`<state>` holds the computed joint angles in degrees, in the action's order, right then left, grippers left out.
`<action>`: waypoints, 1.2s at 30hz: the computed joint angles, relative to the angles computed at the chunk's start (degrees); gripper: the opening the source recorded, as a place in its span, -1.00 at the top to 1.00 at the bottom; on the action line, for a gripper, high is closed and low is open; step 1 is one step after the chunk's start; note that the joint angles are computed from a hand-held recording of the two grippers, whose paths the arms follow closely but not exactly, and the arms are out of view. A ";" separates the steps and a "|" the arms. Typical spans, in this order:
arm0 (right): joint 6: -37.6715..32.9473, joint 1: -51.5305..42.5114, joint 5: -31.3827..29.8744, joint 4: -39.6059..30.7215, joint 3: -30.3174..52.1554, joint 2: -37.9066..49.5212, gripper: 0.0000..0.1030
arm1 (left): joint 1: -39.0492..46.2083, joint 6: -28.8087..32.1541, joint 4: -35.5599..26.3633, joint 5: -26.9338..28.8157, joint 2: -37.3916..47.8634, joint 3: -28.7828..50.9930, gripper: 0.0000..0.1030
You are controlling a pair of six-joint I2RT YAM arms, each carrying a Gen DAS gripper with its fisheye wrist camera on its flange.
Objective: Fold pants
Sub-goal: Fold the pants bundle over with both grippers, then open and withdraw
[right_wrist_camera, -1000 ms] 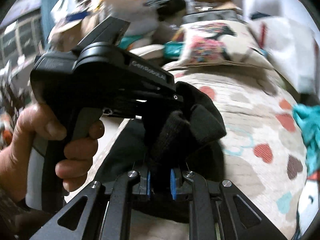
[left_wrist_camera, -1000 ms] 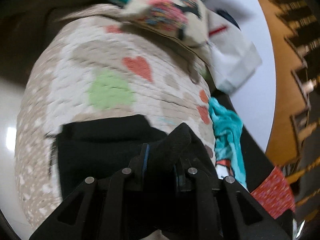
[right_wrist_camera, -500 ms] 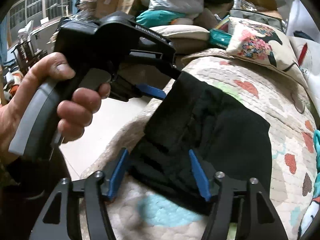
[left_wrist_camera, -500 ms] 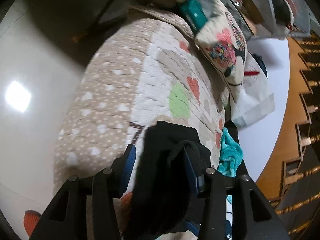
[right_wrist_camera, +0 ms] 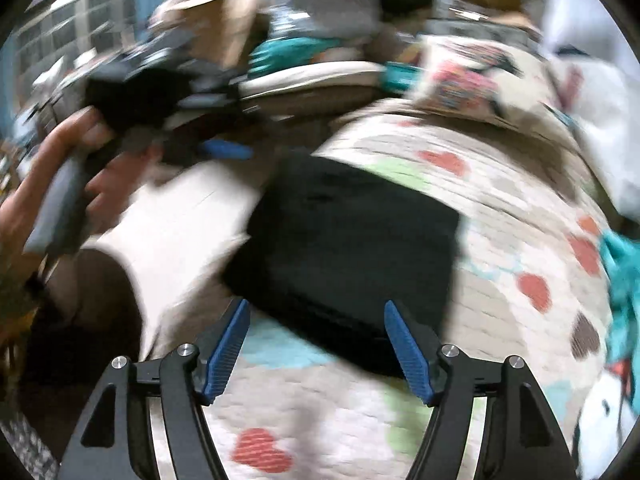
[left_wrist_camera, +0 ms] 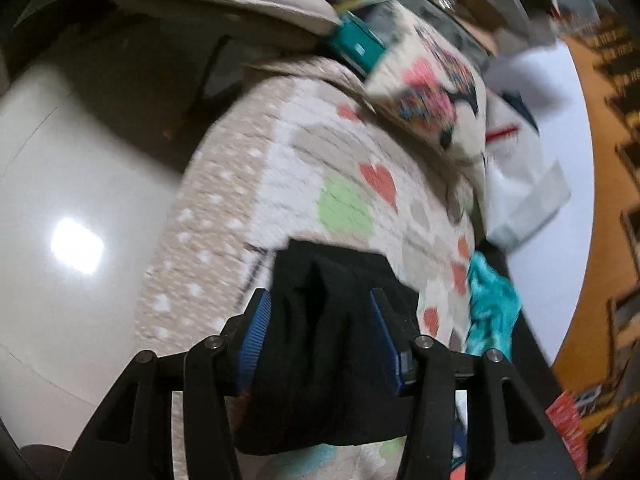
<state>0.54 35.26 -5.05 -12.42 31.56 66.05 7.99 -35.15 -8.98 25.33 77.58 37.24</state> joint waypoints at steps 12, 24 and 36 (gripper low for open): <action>14.98 -17.04 -21.45 8.58 4.48 20.19 -0.45 | -6.24 -4.36 4.25 -11.86 6.00 -5.42 -0.33; 17.03 -21.52 -21.30 10.49 -2.34 13.64 -0.45 | -32.12 -11.21 -11.01 -48.87 -18.59 -12.46 -0.33; 16.49 -13.35 -6.06 9.50 -5.72 4.80 -0.45 | -57.06 -27.02 -32.03 -66.40 -13.03 1.91 -0.43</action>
